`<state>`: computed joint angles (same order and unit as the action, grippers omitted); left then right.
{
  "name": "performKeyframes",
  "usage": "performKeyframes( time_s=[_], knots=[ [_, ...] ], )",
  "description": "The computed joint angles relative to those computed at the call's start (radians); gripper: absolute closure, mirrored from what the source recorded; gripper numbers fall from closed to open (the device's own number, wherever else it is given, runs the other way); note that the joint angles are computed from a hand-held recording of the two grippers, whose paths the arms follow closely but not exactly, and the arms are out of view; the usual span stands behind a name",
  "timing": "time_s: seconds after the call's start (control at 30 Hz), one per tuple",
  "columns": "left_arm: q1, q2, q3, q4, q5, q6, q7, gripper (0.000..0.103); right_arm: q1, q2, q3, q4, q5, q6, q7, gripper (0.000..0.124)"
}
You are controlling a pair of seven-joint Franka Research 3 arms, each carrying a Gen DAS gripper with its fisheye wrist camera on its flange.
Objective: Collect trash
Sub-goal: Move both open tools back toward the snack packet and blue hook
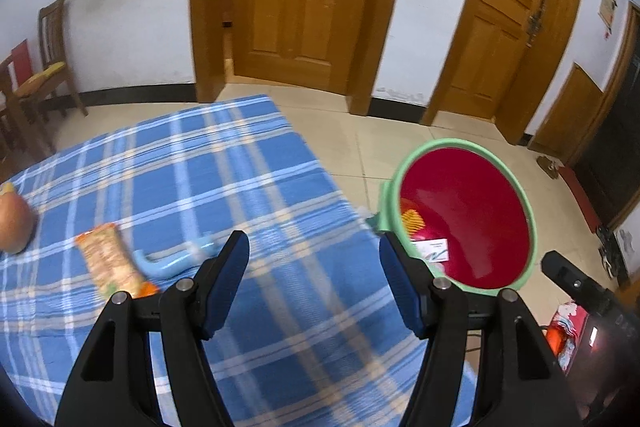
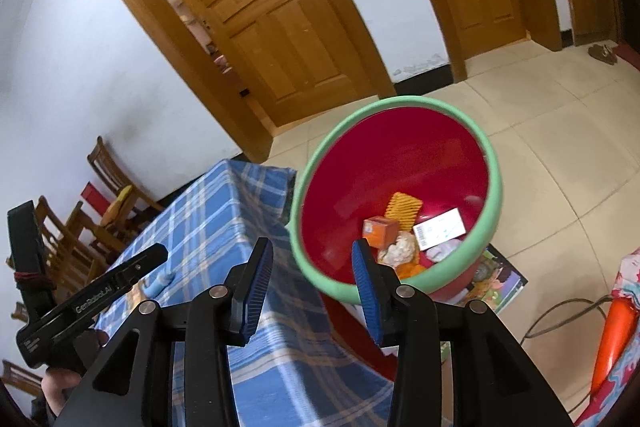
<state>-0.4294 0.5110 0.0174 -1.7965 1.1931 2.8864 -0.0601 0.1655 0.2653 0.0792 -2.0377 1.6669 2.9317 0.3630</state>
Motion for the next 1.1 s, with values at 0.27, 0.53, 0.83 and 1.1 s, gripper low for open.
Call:
performKeyframes(
  time_s=[0.27,0.53,0.83,1.1],
  knots=[
    [0.035,-0.068,0.009,-0.100,0.074,-0.042,-0.101,0.036,0.021,-0.002,0.019,-0.002,-0.058,-0.004,0.037,0.082],
    [0.112,-0.112,-0.023,-0.177,0.101,-0.088,-0.173,0.036,0.030,0.004,0.038,-0.001,-0.104,-0.008,0.068,0.082],
    [0.159,-0.098,-0.035,-0.193,0.029,-0.132,-0.173,0.036,0.035,0.020,0.054,0.005,-0.166,-0.003,0.117,0.082],
    [0.170,-0.062,-0.026,-0.172,-0.058,-0.162,-0.138,0.036,0.031,0.031,0.067,0.011,-0.202,0.005,0.147,0.082]
  ],
)
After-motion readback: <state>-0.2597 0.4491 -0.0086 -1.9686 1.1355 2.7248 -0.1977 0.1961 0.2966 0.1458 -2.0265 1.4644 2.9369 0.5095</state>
